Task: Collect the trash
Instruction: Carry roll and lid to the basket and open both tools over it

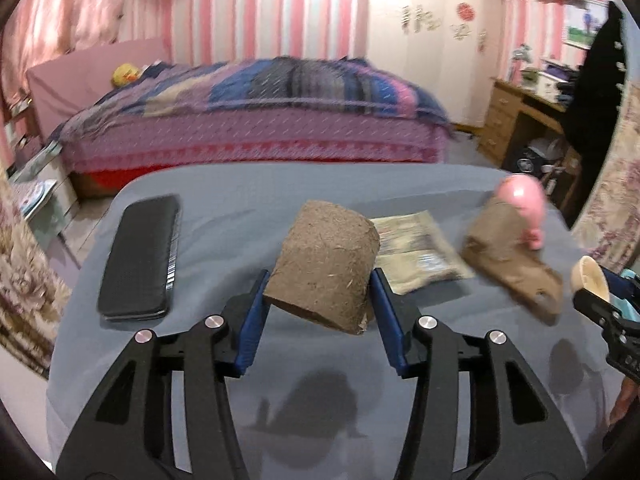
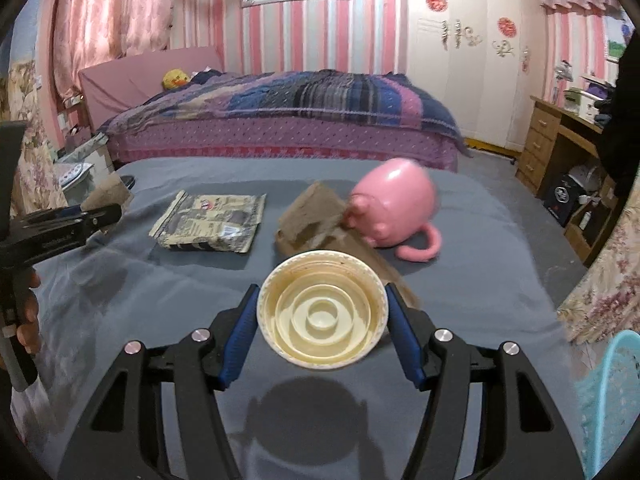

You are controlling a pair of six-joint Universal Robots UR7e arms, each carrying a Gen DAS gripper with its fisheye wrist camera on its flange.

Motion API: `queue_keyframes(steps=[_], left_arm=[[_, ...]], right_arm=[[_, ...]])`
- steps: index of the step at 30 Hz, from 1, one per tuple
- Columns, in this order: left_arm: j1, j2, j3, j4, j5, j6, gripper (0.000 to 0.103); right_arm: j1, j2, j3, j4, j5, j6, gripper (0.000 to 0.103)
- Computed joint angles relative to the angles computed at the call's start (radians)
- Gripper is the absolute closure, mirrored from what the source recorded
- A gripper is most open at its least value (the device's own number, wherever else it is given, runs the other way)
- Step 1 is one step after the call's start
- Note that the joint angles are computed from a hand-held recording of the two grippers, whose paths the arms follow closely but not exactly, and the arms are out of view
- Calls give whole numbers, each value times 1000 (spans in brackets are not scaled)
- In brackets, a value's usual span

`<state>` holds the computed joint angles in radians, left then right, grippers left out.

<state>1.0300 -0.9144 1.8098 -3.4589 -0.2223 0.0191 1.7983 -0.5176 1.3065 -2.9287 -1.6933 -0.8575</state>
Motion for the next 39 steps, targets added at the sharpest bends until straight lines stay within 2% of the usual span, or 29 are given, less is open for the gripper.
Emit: queue_keyframes(steps=[2, 7, 18, 23, 28, 34, 39], left_arm=[[-21, 39, -27, -51, -9, 71, 54], [-62, 118, -84, -18, -55, 99, 54], [-107, 300, -268, 84, -186, 59, 54], [-118, 410, -418, 164, -233, 32, 54], [-140, 533, -587, 208, -260, 117, 54], [-151, 631, -740, 339, -387, 83, 53], [-146, 726, -880, 444, -412, 80, 53]], right_arm=[[-12, -25, 17, -14, 0, 7, 42], [-51, -93, 49, -56, 2, 25, 42], [-152, -211, 74, -145, -27, 29, 42], [-189, -237, 53, -188, -39, 31, 42], [-225, -256, 35, -239, -62, 28, 42], [-267, -272, 4, -225, -68, 59, 42], [-294, -272, -13, -216, -67, 84, 42]])
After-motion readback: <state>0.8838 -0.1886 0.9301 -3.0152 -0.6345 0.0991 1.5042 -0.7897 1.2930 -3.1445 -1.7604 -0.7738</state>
